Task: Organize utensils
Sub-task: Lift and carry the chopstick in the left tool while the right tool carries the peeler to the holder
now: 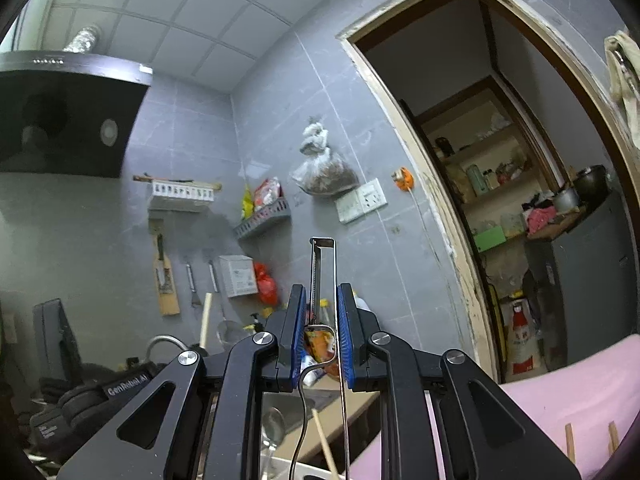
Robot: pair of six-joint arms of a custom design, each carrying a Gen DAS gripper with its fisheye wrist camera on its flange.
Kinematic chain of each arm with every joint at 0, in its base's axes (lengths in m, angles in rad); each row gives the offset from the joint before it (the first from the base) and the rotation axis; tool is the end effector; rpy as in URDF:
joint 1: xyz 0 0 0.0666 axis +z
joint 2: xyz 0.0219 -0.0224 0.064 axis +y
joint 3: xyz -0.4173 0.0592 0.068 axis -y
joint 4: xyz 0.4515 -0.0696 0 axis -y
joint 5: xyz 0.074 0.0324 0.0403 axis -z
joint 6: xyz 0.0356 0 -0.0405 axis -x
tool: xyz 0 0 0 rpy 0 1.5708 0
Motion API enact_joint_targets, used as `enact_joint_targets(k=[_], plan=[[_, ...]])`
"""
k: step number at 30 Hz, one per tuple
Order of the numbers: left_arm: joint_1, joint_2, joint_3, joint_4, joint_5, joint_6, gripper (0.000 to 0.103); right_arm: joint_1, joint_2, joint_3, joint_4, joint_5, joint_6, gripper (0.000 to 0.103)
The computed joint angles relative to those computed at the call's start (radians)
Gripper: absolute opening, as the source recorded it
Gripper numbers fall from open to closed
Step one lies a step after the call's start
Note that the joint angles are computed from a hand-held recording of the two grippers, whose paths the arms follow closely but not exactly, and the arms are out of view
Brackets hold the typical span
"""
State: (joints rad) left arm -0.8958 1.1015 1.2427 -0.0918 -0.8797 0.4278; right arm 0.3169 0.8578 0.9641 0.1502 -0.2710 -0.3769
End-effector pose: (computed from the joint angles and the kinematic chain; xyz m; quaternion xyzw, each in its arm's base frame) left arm 0.2944 -0.3246 0.6017 -0.1554 0.6783 -0.1712 0.6974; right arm 0.3337 0.1190 0.5659 -0.0887 0.6082 0.3443 0.7097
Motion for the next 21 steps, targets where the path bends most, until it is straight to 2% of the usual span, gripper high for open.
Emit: enact_joint_targets(k=[4, 8, 17, 21], plan=[[-0.001, 0.014, -0.025, 0.06, -0.075, -0.022, 0.002, 0.006, 0.016, -0.011, 0.008, 0.033, 0.004, 0.013], [-0.003, 0.032, -0.033, 0.063, -0.12, -0.017, 0.002, 0.008, 0.027, -0.019, 0.006, 0.055, 0.018, 0.013], [-0.003, 0.059, -0.038, 0.038, -0.158, 0.009, 0.002, 0.02, 0.051, -0.023, -0.011, 0.075, 0.06, 0.013], [-0.01, 0.069, -0.041, 0.029, -0.162, -0.003, 0.002, 0.038, 0.055, -0.032, -0.027, 0.085, 0.101, 0.013]])
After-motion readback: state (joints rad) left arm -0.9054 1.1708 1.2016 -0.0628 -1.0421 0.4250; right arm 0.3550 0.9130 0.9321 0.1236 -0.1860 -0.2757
